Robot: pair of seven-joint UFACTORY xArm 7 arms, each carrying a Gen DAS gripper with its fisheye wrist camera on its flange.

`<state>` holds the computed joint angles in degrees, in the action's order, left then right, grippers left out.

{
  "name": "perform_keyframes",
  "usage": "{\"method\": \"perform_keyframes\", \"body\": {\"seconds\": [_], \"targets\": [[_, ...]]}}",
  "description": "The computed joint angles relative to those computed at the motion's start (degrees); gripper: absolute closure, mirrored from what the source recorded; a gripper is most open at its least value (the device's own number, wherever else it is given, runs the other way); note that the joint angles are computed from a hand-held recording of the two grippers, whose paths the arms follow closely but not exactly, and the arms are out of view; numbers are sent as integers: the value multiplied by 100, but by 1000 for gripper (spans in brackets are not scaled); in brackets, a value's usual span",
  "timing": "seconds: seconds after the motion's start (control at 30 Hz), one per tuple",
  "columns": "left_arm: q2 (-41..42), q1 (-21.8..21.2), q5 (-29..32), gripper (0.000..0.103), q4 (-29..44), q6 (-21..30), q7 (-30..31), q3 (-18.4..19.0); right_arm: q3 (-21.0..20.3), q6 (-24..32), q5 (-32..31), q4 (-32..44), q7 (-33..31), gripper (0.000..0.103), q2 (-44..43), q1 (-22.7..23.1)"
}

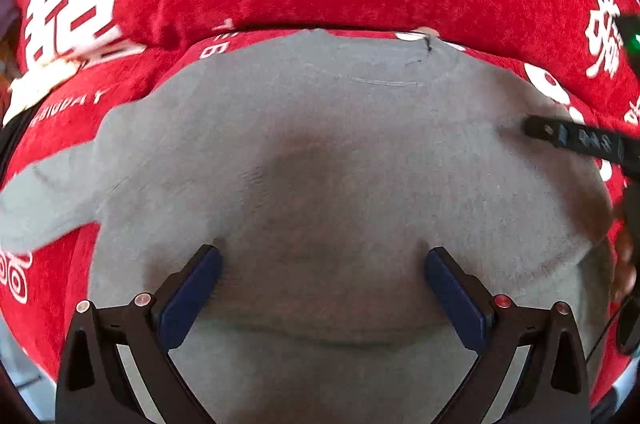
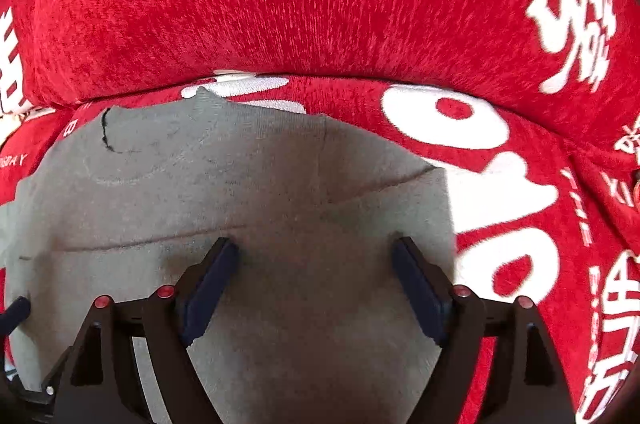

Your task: Fold small clothes

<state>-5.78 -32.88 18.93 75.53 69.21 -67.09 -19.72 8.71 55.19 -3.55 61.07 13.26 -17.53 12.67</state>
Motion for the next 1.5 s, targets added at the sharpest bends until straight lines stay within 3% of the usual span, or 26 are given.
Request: {"method": "perform_keyframes", "body": {"seconds": [0.17, 0.3, 0.4, 0.57, 0.73, 0.83, 1.07, 1.17, 1.27, 1.4, 1.5], "targets": [[1, 148, -402, 0, -75, -643, -318, 118, -5, -107, 375, -782, 7, 19, -1077, 156], [557, -60, 187, 0, 459, 118, -152, 17, 136, 133, 471, -1360, 53, 20, -1782, 272], [202, -211, 202, 0, 104, 72, -125, 34, 411, 200, 167, -1714, -4, 18, -2386, 351], [-634, -199, 109, 0, -498, 190, -366, -168, 403, 709, 438, -2053, -98, 18, -3113, 647], [-853, 10, -184, 0, -692, -55, -354, -295, 519, 770, 636, -1833, -43, 18, -2935, 711], [-806, -20, -412, 0, -741, 286, -253, -371, 649, 843, 702, -1769, 2, 18, -2702, 816], [-1983, -292, -943, 0, -1650, 309, -441, -736, 563, 1225, 783, -2497, -90, 16, -4114, 1238], [-2447, -399, -1404, 0, -1975, 278, -428, -779, 542, 1754, 846, -2718, -307, 14, -4855, 1410], [-2511, -415, -1593, 0, -1947, 555, -148, -851, 585, 2281, 898, -2786, -553, 13, -5378, 1513], [-2573, -304, -1638, 0, -1821, 655, 42, -913, 714, 2974, 877, -2496, -1041, 10, -5258, 1506], [-2457, -156, -1442, 0, -1716, 310, 191, -985, 747, 2728, 1143, -2355, -1170, 10, -5106, 1468]]}}
